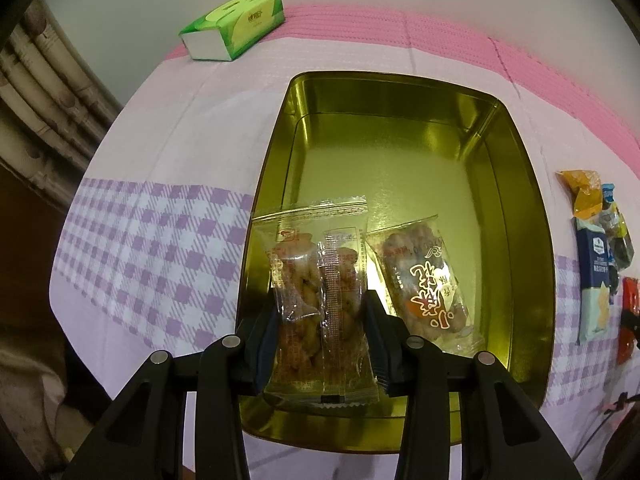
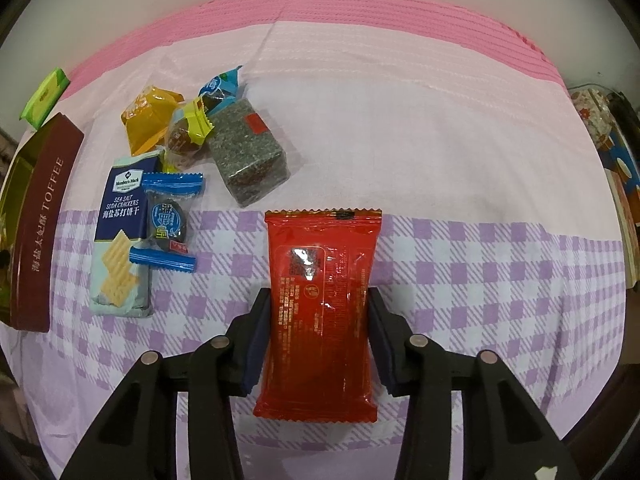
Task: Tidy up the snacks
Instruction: 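Carry the nut snack bag into the gold tin and release it with the left tool, then lower the red wrapper into the gold tin and open the right tool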
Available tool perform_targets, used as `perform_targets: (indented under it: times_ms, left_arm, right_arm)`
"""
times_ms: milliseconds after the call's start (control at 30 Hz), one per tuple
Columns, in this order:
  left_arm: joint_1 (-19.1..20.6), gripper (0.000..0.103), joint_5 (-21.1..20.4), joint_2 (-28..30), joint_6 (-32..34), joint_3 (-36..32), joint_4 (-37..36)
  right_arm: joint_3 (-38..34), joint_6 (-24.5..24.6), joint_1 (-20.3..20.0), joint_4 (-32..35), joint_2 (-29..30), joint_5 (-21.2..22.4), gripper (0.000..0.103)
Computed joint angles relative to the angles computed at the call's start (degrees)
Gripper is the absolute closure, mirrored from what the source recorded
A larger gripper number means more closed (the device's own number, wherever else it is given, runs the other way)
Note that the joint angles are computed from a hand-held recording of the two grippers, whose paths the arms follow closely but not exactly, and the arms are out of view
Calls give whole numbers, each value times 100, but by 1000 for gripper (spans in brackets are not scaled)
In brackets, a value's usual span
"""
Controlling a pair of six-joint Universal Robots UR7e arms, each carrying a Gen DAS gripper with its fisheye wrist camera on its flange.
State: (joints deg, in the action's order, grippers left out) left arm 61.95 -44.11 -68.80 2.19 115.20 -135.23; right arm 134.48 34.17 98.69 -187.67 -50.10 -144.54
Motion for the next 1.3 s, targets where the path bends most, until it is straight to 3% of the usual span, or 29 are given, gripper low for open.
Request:
perform_targets:
  times_ms: [333, 400, 633, 867, 1033, 1300]
  left_arm:
    - [-11, 57, 15, -54, 127, 77, -183]
    - [-34, 51, 61, -69, 184, 129, -276]
    - [-135, 44, 33, -138, 537, 288, -785]
    - [-178, 35, -324, -340, 835, 446, -1323]
    - [-129, 35, -531, -464, 774, 447, -1499]
    - [-23, 35, -381, -597, 710, 494, -1812]
  right_arm:
    - [26, 746, 261, 424, 30, -148, 63]
    - [65, 964, 364, 540, 29, -181, 63]
    - [142, 1709, 860, 1071, -61, -343, 63]
    - [-105, 2135, 1530, 1705, -27, -491, 63]
    - [-529, 1802, 1938, 1620, 240, -343, 63]
    - [-1571, 589, 2254, 1076, 917, 163, 63]
